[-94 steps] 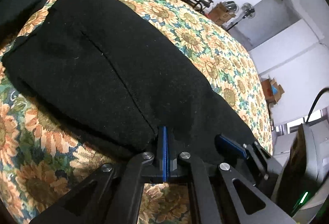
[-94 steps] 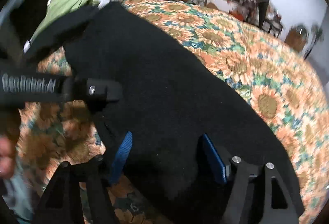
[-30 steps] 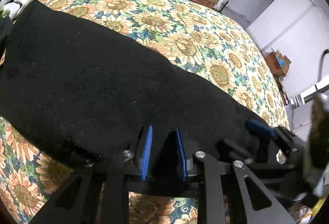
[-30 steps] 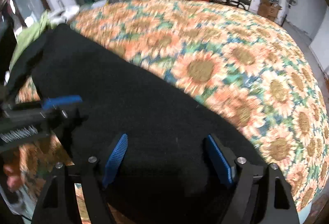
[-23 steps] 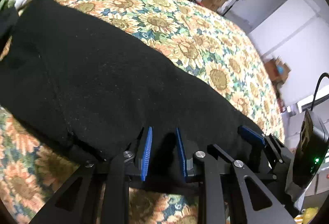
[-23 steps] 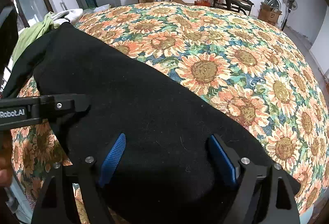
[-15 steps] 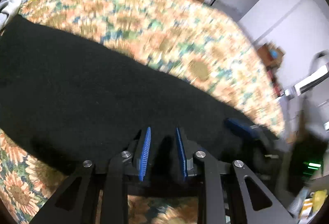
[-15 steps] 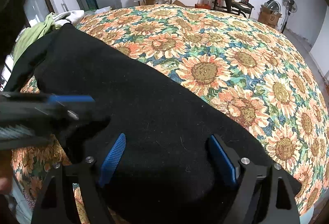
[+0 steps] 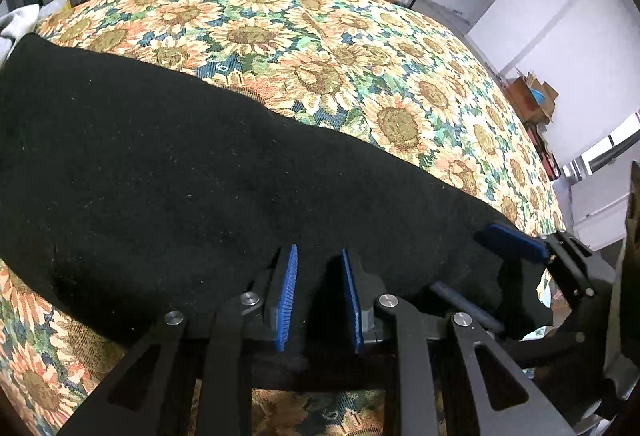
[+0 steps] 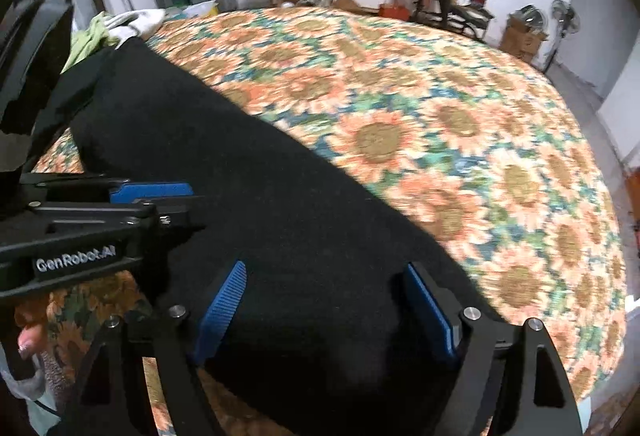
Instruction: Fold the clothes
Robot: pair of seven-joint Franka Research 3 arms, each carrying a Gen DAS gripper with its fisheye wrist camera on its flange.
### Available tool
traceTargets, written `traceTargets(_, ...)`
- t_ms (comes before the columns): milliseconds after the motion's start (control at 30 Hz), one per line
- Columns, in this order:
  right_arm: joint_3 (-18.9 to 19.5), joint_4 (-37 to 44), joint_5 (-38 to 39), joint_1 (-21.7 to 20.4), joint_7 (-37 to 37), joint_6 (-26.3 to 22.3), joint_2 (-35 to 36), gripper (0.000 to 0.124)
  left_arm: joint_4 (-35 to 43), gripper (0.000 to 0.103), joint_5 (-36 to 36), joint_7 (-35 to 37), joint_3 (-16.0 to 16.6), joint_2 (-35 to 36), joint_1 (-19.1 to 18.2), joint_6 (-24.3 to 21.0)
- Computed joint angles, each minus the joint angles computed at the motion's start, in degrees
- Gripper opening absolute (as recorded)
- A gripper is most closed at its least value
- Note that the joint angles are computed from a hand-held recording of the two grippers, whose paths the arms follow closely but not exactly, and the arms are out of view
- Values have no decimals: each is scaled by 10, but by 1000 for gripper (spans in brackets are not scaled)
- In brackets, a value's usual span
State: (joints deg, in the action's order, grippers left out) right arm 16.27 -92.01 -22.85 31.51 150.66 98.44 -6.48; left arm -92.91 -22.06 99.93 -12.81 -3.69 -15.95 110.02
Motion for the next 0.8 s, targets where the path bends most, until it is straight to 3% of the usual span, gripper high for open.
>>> traceTargets(67,-1,0,7,-1,9,-21,2,87,6,24,7,-5,-5,9,-3,6)
traceTargets(200,2,-6,-8,2,22,-17,4,89,9,24,4,-9,-6,13,-4,10)
traceTargets(333,1,-25,-8,2,28,1,-10,89,34,24,-47,-10,11,17,13,-46)
traceTargets(400,3,-32,-9,0,30,7,-14,89,44,26,-47,-19,10,19,18,-49)
traceTargets(533,7,-43,-11,-3,34,17,-22,90,25,52,-58,11,6,1,14,-20)
traceTargets(633,10,-48,-15,-6,37,21,-26,90,23,53,-23,11,-4,10,5,-27)
traceTargets(700,13,-47,-20,-7,40,18,-25,90,-2,53,-9,21,-7,-5,0,3)
traceTargets(800,16,-45,-27,-7,48,15,-22,90,-1,53,41,28,-14,-9,-10,4)
